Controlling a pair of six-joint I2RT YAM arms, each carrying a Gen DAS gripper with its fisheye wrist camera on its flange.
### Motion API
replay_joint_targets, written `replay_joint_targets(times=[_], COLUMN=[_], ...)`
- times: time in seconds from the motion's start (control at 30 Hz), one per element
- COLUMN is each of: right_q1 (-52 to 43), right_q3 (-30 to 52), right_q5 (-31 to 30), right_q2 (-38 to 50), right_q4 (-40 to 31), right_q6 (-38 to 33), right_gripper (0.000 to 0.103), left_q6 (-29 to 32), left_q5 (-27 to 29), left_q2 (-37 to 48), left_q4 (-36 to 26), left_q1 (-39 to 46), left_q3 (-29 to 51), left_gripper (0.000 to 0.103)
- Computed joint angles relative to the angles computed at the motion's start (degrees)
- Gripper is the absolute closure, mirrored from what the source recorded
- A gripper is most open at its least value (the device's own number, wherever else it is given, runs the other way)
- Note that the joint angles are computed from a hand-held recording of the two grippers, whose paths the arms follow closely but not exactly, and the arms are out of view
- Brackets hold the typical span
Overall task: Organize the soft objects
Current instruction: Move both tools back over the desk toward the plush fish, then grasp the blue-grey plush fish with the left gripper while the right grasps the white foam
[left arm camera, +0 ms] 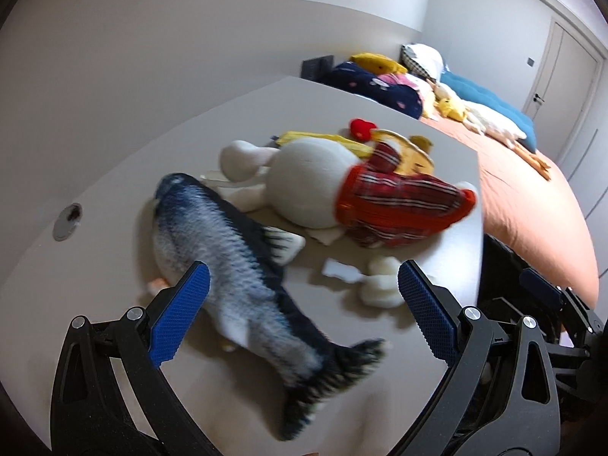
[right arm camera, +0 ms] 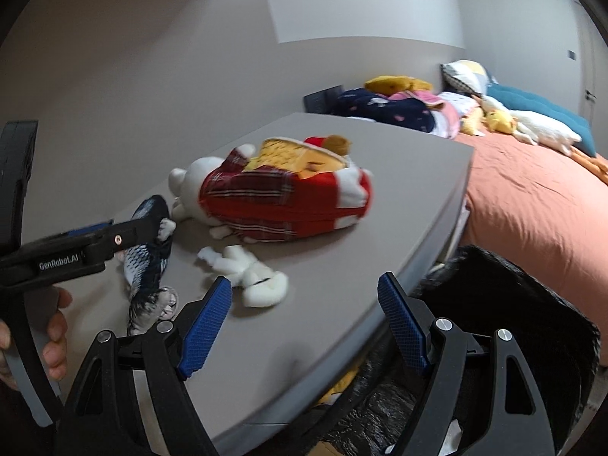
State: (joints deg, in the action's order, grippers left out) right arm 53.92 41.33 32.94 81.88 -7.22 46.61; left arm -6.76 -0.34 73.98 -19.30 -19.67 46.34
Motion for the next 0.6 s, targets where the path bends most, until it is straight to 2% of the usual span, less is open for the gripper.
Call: replay_joint_targets(times=[0.13, 0.3, 0.6], right_q1=[-1.12, -3.73, -5.84], right_q3=[3.7, 6.0, 11.92], right_q5=[-1.96, -8.2, -12.61], right_q2=[5.05, 9.8, 17.49], right_q4=[0.37, 4.58, 5.45], right_q6=[-3.31, -6.59, -11.98], right_gripper=[0.023, 0.023, 0.023], left_q6=[1.05, 0.37, -1.55], left_q5=[-1.25, 0.83, 1.37], left_q2=[1.95, 6.67, 16.19], left_q4=[0.56, 0.14, -0.58], left_q1=[2.62, 7.46, 11.55], left_q3=[1.14, 3.94, 10.41], left_gripper=[0.007, 0.007, 0.007])
